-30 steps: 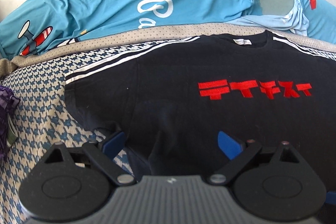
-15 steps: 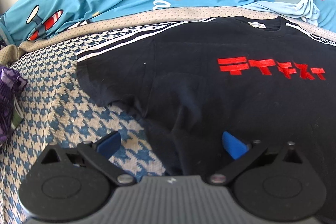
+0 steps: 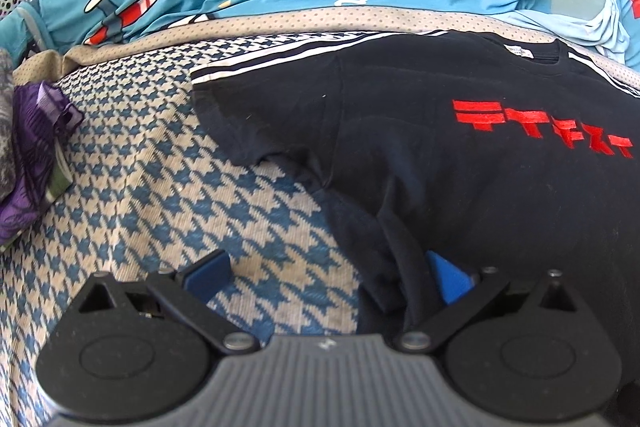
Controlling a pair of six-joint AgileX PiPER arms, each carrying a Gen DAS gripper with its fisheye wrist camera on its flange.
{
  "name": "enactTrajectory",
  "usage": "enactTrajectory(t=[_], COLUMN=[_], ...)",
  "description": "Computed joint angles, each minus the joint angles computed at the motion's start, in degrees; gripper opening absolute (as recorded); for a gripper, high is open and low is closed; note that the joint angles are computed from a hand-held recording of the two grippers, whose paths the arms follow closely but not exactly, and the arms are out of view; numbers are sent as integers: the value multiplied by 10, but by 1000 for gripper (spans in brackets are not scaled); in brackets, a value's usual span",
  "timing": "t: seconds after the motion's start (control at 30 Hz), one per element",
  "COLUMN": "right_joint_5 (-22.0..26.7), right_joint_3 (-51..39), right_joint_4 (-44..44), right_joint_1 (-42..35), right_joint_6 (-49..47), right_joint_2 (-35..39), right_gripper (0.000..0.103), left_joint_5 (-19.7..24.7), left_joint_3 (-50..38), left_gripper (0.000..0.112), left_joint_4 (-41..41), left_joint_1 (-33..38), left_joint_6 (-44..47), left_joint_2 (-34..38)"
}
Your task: Fold clothes
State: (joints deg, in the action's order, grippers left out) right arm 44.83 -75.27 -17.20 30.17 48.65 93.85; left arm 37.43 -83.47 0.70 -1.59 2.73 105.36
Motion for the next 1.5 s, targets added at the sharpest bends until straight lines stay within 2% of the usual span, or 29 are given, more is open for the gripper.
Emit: enactTrajectory(t=[0.1,0.2,0.4,0.6,0.9,1.5], right_joint_5=[7,-4,0,-14,8,10], right_joint_3=[16,40,72,91,89,90], right_joint_4=[-41,-29,-79,-103,-152,-157], right_joint_1=[19,19,45,52,84,87], right_joint_6=[46,60,113,123,128,129], right_joint_2=[-13,-30,-47,-49,-33,-31], right_gripper=[98,98,98,101,103,103], left_joint_5=[-1,2,5,-2,0,-13], left_joint_3=[8,14,26,37,34,45], left_gripper=[103,103,103,103,103,103], left_joint_4=[0,-2,-7,-4,8,11], left_joint_1=[2,4,8,7,3,5], left_joint_6=[-1,-2,-1,0,-12,-12], left_joint_2=[-7,-13,-25,-30,-27,-33])
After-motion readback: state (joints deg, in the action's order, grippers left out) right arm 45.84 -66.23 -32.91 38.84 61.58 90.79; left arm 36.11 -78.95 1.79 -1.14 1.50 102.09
